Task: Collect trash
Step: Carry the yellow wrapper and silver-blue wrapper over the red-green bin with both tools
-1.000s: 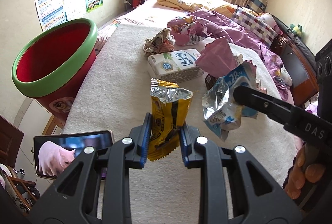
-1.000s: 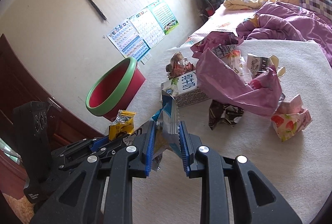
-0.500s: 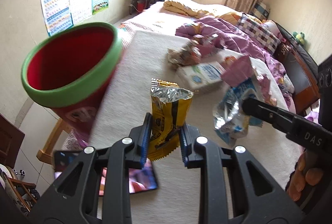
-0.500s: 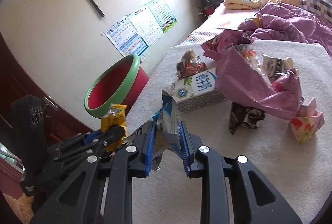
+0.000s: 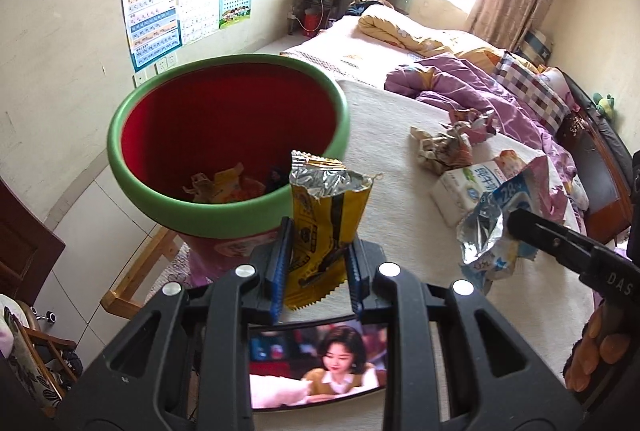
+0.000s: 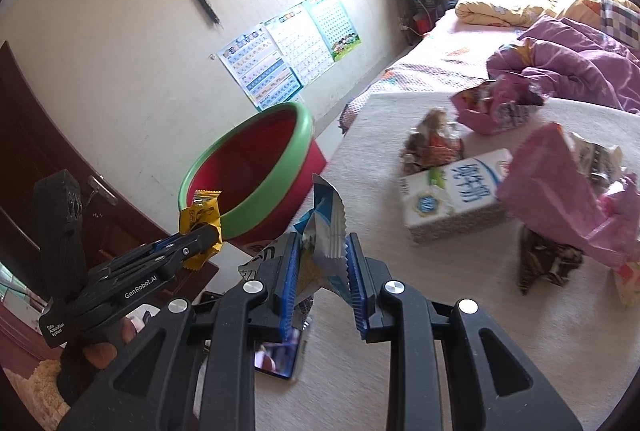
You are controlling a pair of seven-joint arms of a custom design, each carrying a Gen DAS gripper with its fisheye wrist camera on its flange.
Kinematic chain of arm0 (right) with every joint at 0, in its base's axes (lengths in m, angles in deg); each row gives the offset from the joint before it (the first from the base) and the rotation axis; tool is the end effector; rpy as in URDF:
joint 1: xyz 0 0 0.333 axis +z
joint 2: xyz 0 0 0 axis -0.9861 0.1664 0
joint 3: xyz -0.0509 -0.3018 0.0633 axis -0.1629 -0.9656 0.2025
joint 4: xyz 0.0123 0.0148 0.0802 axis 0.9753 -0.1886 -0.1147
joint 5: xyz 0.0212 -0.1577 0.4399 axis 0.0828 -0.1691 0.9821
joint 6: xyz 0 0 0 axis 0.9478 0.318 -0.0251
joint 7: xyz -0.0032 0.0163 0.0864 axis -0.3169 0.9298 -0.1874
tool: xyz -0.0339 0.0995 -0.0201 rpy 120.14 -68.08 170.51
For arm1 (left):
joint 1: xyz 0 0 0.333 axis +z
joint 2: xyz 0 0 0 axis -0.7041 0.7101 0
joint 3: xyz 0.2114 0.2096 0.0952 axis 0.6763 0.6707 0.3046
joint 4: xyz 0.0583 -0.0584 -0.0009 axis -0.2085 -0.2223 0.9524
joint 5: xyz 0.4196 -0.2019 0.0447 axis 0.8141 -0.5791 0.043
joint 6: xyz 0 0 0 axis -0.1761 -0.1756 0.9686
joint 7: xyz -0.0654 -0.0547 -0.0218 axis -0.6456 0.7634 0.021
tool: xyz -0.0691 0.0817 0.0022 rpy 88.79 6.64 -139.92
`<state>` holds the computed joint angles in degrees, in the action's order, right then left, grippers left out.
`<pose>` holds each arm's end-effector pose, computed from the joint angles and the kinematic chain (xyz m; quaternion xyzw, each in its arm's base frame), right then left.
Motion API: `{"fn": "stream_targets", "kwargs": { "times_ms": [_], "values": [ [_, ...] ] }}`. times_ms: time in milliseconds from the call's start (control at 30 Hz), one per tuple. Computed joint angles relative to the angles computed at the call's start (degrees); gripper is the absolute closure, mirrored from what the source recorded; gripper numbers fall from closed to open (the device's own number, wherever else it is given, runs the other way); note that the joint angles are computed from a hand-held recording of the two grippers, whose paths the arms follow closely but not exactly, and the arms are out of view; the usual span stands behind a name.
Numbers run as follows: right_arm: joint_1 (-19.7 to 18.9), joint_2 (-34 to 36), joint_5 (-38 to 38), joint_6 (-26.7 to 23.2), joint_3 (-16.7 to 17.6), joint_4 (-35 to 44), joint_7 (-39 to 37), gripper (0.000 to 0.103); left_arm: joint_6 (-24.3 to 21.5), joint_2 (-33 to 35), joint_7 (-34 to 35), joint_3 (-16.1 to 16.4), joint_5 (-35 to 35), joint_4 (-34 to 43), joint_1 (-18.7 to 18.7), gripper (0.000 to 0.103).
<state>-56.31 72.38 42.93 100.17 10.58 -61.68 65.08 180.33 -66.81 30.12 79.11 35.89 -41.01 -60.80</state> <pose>0.5448 0.2192 0.3987 -0.6705 0.5987 -0.0515 0.4351 0.5802 -0.3200 0.3964 -0.6462 0.6746 -0.3076 0.1812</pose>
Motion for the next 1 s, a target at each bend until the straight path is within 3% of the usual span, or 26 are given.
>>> {"fn": "stream_targets", "kwargs": {
  "times_ms": [1000],
  "values": [
    [-0.26,7.14,-7.14,5.58,4.78,6.4,10.22,0.079,4.91,1.87,26.75,-0.78,-21.46,0.61,3.76,0.079]
  ]
}}
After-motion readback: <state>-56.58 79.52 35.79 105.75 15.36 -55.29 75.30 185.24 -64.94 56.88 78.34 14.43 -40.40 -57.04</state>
